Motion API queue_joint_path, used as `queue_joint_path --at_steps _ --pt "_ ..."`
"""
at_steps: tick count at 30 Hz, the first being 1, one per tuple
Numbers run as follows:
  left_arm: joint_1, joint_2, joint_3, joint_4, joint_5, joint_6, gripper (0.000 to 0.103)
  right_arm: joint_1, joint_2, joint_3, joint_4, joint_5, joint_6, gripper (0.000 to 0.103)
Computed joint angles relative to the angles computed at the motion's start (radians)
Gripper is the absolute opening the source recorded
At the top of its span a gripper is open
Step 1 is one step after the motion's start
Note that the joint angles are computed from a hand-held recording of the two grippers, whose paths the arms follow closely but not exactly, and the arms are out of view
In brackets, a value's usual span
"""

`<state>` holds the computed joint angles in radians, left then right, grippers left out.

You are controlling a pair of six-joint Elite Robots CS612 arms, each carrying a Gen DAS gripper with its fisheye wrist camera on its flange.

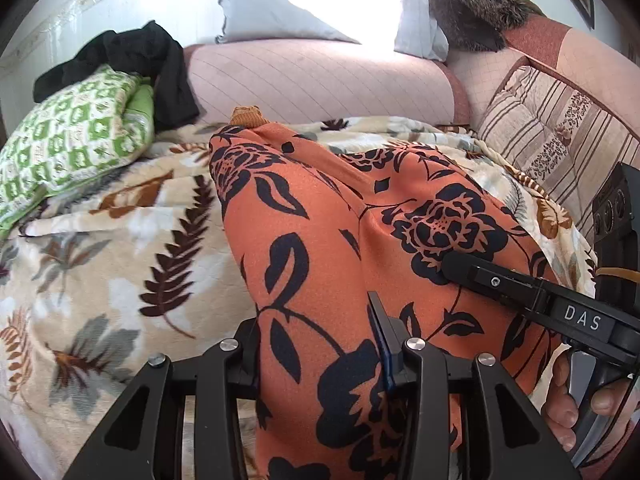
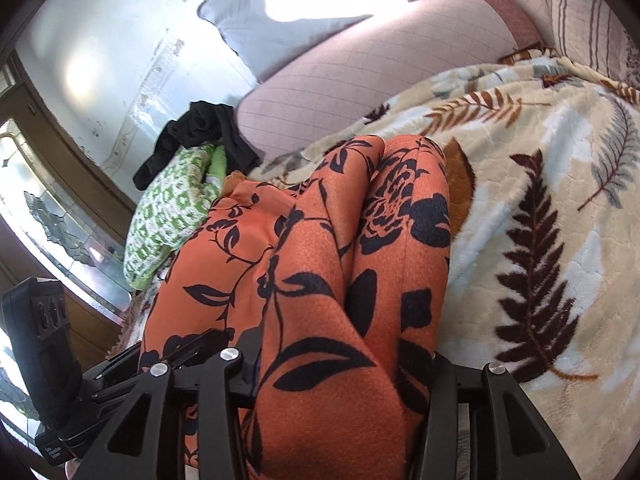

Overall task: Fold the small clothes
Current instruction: 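Lift the gripped blouse end with both grippers and fold it over onto itself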

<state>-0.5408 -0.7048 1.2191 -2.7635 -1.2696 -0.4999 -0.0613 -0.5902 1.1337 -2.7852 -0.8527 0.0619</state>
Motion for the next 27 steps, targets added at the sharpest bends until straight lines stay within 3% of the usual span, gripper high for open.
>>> queue_joint_path --at_steps 14,27 --pt "-0.004 -0.115 0.186 -0.058 0.114 -0.035 0.043 0.039 -0.037 0.075 -0.089 0.093 0.033 0.048" --pt "-0.016 -0.169 0.281 -0.058 0.157 -0.092 0.043 0.051 -0.067 0.145 -0.103 0.131 0.053 0.048"
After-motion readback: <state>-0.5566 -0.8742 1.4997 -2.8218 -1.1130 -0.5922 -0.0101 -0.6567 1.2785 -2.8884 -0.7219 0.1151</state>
